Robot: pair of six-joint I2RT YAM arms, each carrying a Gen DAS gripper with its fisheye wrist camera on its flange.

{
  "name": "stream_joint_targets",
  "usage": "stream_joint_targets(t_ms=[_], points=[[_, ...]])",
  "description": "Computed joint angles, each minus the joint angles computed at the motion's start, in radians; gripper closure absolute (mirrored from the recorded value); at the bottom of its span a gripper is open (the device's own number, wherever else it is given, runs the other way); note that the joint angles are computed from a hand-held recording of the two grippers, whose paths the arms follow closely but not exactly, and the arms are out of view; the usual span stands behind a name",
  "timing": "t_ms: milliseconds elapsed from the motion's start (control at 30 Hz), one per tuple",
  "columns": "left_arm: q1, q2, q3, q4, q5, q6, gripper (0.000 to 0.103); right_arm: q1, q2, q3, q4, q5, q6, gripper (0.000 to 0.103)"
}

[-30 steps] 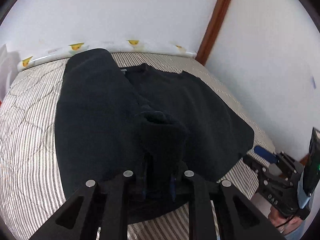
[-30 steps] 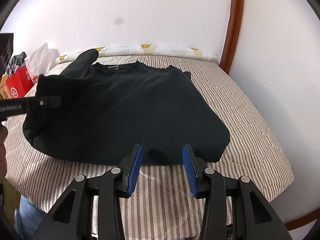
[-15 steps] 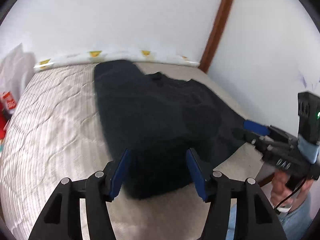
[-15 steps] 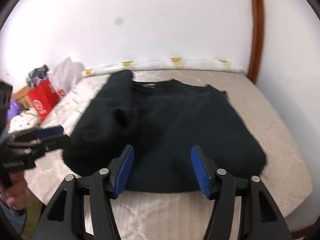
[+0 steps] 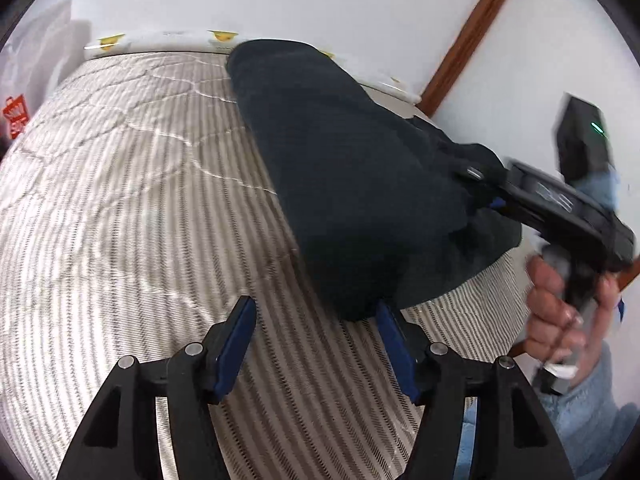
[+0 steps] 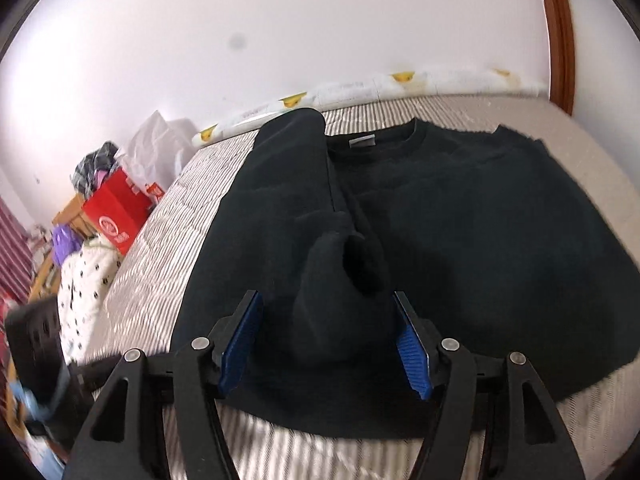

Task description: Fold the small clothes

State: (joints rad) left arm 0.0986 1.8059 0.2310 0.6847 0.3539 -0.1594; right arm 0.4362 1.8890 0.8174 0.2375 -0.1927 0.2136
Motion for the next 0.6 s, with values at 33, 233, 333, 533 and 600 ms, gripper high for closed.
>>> stream_joint_targets(t_ms=[33,233,333,533,600], points=[[-0.009,0.012,0.003,0.014,0.002,-0.007,0.043,0.002,0.032,0.028,0.005,0.006,0.009,0.039],[-0.078,0.029,0.048,0.020,-0.059,-0.070,0.043,-0.005,0.155,0.142,0.028,-0.009,0.050,0.077],[-0.137,0.036,0.074,0.024,-0.111,-0.109,0.043,-0.017,0.109,0.104,0.076,0.015,0.005,0.088],[-0.281,0.041,0.135,-0.002,-0.236,-0.153,0.043,-0.101,-0.049,-0.020,0.155,0.070,-0.053,0.089],[-0.315,0.045,0.167,-0.022,-0.245,-0.163,0.043,-0.153,-0.093,-0.051,0.162,0.073,-0.082,0.090]])
